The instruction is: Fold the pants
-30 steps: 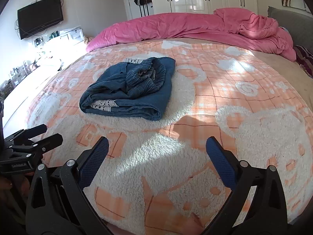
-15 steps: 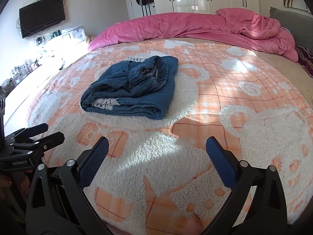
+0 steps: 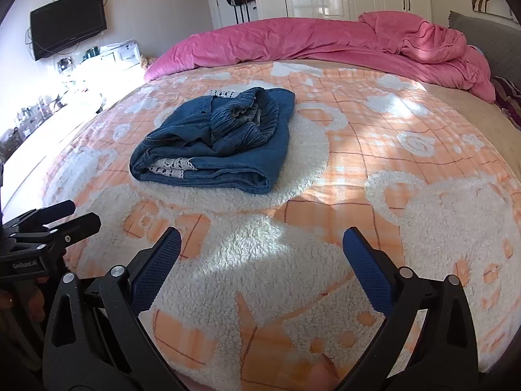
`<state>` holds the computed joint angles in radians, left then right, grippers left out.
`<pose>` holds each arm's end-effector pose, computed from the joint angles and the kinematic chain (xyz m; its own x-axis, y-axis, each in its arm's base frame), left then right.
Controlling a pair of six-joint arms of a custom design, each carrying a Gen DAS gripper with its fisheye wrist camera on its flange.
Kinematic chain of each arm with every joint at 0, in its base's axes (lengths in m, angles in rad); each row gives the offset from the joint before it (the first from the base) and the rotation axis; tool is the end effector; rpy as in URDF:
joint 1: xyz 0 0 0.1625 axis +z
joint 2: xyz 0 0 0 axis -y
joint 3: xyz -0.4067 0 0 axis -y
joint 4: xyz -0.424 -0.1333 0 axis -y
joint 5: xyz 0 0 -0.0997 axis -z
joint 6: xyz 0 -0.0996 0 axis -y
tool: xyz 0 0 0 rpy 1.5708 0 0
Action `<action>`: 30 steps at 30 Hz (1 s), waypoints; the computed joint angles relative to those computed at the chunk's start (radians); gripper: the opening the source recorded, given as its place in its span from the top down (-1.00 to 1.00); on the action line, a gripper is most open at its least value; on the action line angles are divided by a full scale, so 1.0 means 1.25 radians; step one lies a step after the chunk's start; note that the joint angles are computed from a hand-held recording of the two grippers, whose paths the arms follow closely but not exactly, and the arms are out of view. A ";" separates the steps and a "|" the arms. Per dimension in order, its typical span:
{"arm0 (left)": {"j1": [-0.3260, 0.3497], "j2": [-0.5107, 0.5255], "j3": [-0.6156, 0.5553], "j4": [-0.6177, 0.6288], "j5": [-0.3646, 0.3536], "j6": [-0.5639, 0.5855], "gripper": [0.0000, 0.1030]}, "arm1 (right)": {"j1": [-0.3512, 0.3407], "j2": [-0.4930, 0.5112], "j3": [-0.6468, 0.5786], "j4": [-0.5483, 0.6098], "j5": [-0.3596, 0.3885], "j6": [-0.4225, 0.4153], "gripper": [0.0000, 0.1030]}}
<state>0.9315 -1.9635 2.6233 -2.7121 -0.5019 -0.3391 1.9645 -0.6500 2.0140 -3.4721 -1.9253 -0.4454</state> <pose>0.0041 -0.3643 0.2821 -0.7684 -0.2732 -0.5787 0.2897 0.6579 -0.6952 0.3000 -0.4648 -0.0356 -0.7011 -0.5184 0.4896 -0.6999 0.6317 -0.3334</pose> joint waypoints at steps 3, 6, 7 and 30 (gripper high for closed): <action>-0.002 0.000 0.000 0.002 0.003 -0.001 -0.91 | 0.001 0.001 -0.001 0.001 -0.005 -0.002 -0.82; -0.002 0.001 0.001 0.004 0.004 -0.004 -0.91 | 0.002 0.002 -0.002 0.002 -0.006 -0.003 -0.82; -0.002 0.001 0.000 0.006 0.004 -0.005 -0.91 | 0.002 0.002 -0.001 0.000 -0.004 -0.004 -0.82; 0.021 -0.017 -0.017 -0.004 -0.073 0.047 -0.91 | -0.007 0.000 -0.013 0.014 -0.032 0.029 -0.82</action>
<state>0.9576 -1.9844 2.6016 -2.7175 -0.5932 -0.2807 1.9559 -0.6506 1.9976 -3.4544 -1.9652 -0.4092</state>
